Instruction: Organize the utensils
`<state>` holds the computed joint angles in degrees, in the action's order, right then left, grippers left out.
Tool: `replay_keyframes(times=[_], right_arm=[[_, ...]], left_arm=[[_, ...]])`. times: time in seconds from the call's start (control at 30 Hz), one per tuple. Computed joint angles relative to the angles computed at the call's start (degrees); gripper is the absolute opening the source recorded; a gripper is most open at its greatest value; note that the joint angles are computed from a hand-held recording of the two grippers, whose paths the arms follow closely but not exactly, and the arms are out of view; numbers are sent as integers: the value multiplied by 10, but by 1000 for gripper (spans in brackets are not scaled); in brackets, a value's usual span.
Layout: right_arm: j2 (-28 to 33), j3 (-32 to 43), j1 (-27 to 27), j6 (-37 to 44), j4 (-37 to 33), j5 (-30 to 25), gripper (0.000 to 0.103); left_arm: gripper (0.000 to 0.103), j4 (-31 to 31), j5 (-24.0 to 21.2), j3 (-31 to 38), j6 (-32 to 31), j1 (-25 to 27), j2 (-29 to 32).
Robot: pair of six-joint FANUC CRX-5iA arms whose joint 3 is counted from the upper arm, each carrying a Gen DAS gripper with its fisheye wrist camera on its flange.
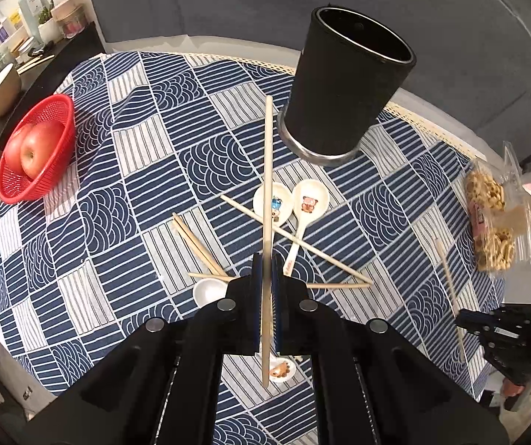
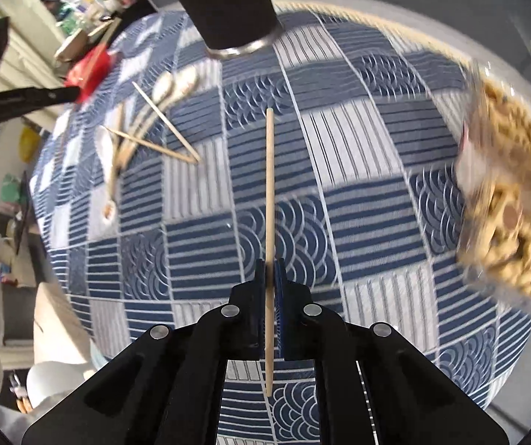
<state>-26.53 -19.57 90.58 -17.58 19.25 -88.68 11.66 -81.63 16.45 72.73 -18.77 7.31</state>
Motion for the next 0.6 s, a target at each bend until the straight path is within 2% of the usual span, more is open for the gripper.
replay_keyframes(times=[0.37,0.53,0.6], right_arm=[[-9,46,-72,115,43,3,5],[-4,69,-135,201,59,34,5],[2,78,-162,232,64,47,5]], left_arm=[[5,-12,-32,58,52,-10,41],[5,7,-20,80,59,-6,50],[5,45,-4,76,55,3,52]])
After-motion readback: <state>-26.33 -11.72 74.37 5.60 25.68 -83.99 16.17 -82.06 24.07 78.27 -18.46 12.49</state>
